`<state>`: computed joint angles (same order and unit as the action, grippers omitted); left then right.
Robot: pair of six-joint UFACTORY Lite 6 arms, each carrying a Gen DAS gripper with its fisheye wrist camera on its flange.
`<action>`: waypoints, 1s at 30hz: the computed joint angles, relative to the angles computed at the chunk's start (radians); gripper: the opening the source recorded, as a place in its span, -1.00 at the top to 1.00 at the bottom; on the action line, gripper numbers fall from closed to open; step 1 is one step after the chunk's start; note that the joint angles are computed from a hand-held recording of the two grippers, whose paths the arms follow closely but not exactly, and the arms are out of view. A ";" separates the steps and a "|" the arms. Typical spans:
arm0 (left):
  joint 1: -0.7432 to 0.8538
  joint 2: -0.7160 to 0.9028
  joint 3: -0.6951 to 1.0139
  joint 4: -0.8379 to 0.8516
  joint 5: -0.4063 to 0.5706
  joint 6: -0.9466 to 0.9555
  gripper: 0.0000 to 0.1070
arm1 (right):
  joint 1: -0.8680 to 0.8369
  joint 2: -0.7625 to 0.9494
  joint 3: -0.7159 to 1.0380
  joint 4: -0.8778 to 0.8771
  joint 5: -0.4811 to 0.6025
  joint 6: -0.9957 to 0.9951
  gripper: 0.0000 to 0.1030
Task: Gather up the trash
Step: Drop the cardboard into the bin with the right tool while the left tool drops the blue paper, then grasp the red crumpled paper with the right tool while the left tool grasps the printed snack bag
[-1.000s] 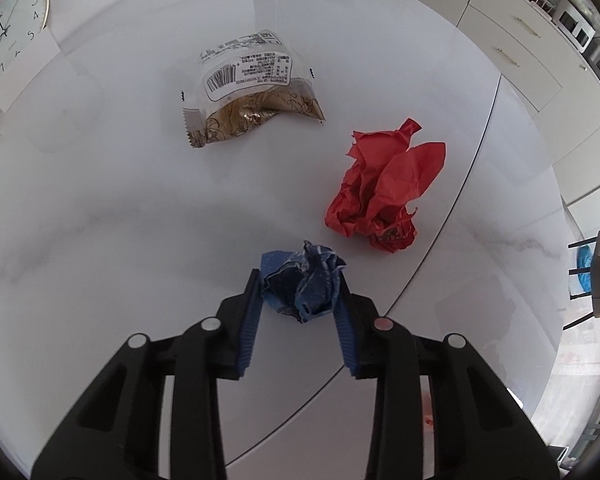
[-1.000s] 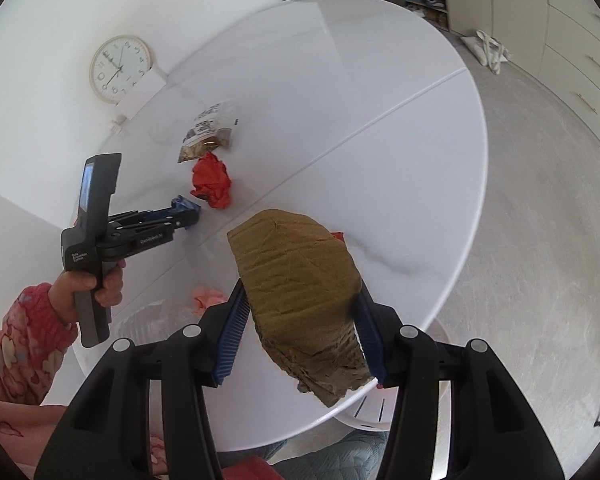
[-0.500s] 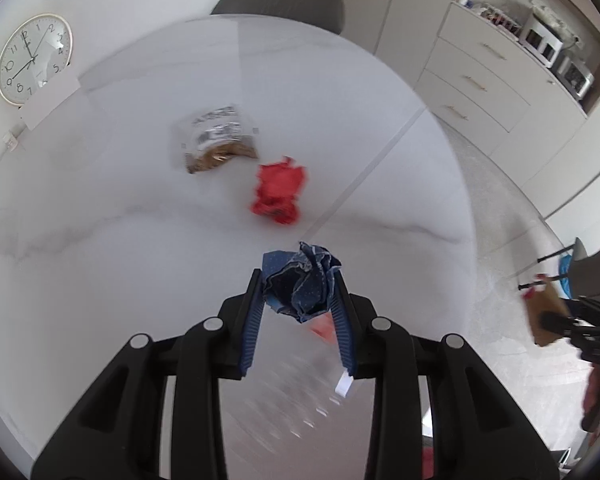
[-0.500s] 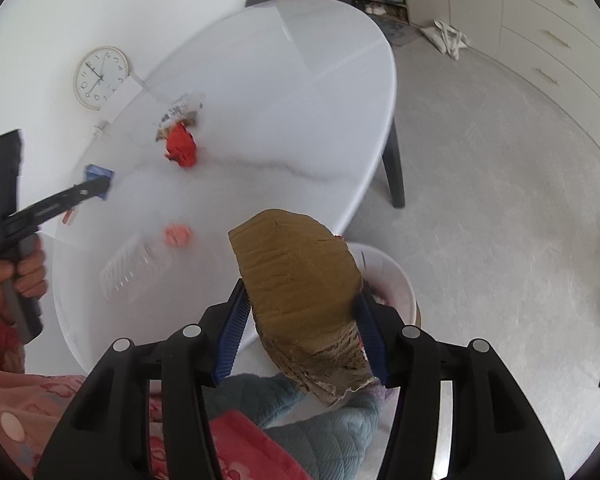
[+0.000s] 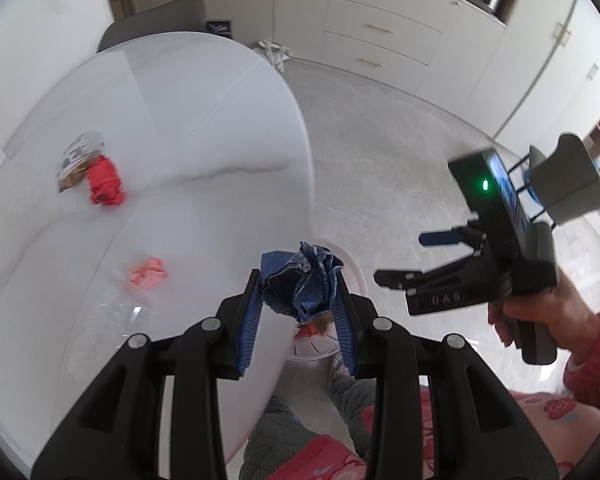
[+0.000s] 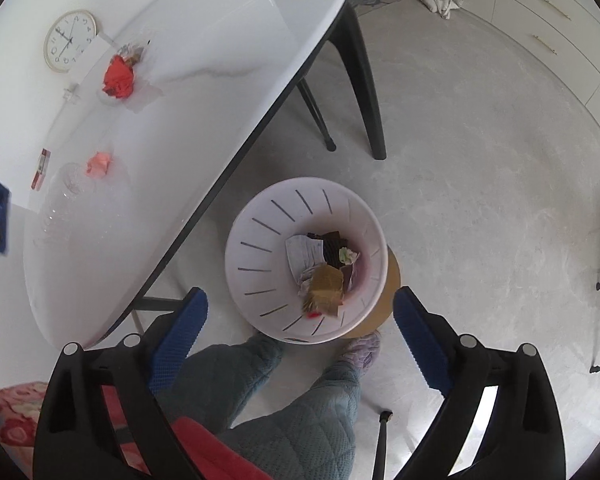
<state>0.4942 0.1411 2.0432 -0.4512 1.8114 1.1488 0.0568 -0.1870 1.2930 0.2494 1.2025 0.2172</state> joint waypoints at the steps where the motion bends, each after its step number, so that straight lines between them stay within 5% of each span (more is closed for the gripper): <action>1: -0.017 -0.047 -0.067 0.009 -0.017 0.009 0.38 | -0.028 -0.026 -0.013 0.002 0.012 -0.026 -0.87; 11: -0.382 -0.422 -0.710 0.169 -0.368 -0.151 0.35 | -0.297 -0.170 -0.017 -0.009 0.172 -0.225 -0.88; 13: -0.433 -0.436 -0.778 0.206 -0.427 -0.206 0.21 | -0.344 -0.184 -0.025 -0.008 0.187 -0.259 -0.88; 14: -0.452 -0.440 -0.801 0.224 -0.450 -0.239 -0.04 | -0.361 -0.191 -0.030 -0.011 0.190 -0.269 -0.88; 17: -0.469 -0.464 -0.824 0.247 -0.496 -0.284 -0.59 | -0.416 -0.208 -0.050 -0.006 0.200 -0.305 -0.88; 20: -0.451 -0.463 -0.787 0.233 -0.490 -0.281 -0.78 | -0.441 -0.215 -0.060 -0.001 0.203 -0.322 -0.88; 30: -0.353 -0.379 -0.632 0.178 -0.400 -0.273 -0.78 | -0.411 -0.200 -0.020 0.004 0.201 -0.311 -0.88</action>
